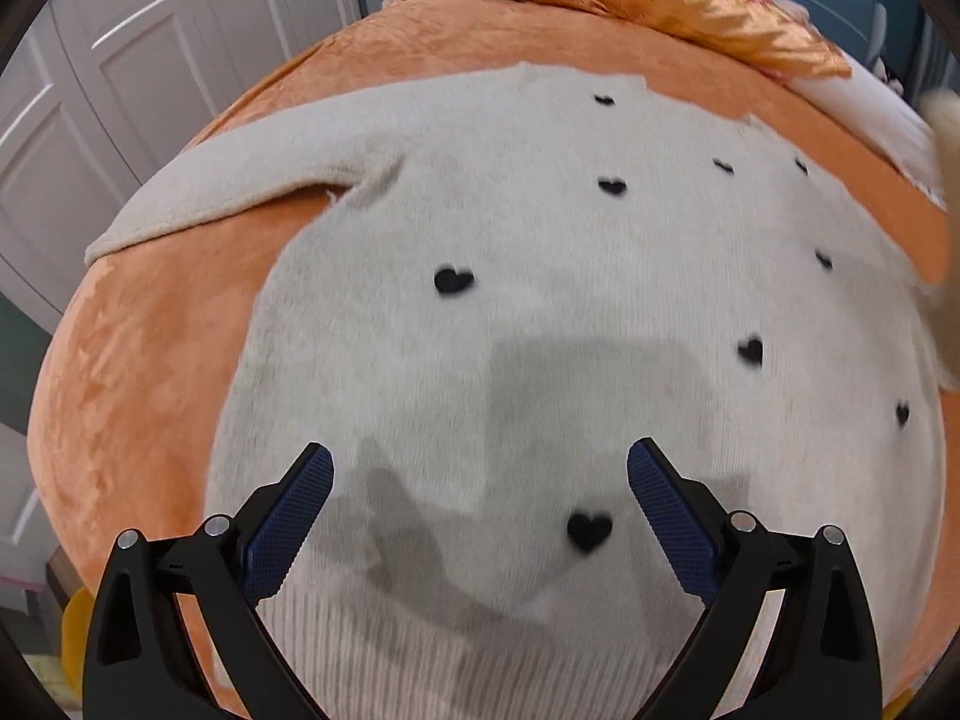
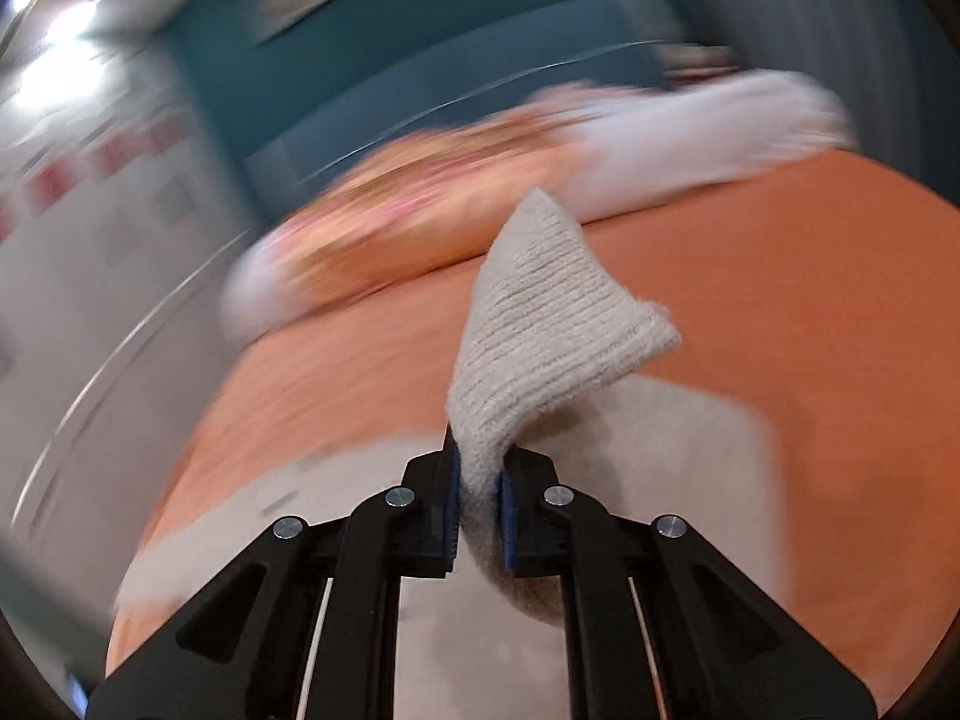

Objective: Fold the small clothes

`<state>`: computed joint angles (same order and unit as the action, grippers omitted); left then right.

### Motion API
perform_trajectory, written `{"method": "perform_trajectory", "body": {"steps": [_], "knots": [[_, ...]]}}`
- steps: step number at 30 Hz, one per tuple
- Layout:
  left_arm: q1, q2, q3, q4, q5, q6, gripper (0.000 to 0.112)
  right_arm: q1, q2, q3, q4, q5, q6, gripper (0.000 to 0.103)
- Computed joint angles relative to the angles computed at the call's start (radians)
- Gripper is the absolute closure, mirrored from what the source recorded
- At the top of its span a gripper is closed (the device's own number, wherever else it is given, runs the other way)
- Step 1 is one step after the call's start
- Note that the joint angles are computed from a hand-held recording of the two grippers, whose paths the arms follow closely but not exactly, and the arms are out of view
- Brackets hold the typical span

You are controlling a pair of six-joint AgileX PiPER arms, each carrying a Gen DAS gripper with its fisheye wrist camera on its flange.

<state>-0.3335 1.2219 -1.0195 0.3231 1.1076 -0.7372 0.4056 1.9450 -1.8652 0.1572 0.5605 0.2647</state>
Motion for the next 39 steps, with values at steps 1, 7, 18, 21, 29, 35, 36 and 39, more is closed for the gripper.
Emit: {"method": "perform_trajectory", "body": {"steps": [1, 7, 18, 21, 29, 35, 36, 39], "knots": [[0.025, 0.007, -0.012, -0.02, -0.015, 0.017, 0.016, 0.06, 0.077, -0.1, -0.028, 0.065, -0.012, 0.09], [0.193, 0.102, -0.122, -0.221, -0.11, 0.2, 0.015, 0.315, 0.44, -0.445, -0.336, 0.282, 0.105, 0.075], [0.278, 0.506, -0.385, -0.59, -0.281, 0.379, 0.015, 0.061, -0.133, 0.461, -0.48, -0.03, 0.652, 0.047], [0.263, 0.535, -0.427, -0.574, -0.286, 0.352, 0.032, -0.022, -0.174, 0.563, -0.237, -0.132, 0.489, 0.047], [0.336, 0.575, -0.599, -0.724, -0.245, 0.578, 0.108, -0.085, -0.052, 0.439, 0.15, -0.16, 0.182, 0.078], [0.375, 0.497, -0.668, -0.723, -0.359, 0.684, 0.108, -0.041, -0.17, 0.489, 0.379, -0.413, -0.098, 0.098], [0.383, 0.486, -0.625, -0.699, -0.384, 0.695, 0.107, -0.033, -0.154, 0.486, 0.32, -0.417, -0.055, 0.098], [0.39, 0.613, -0.612, -0.606, -0.316, 0.624, 0.107, -0.04, 0.045, 0.351, 0.119, -0.21, 0.179, 0.098]]}}
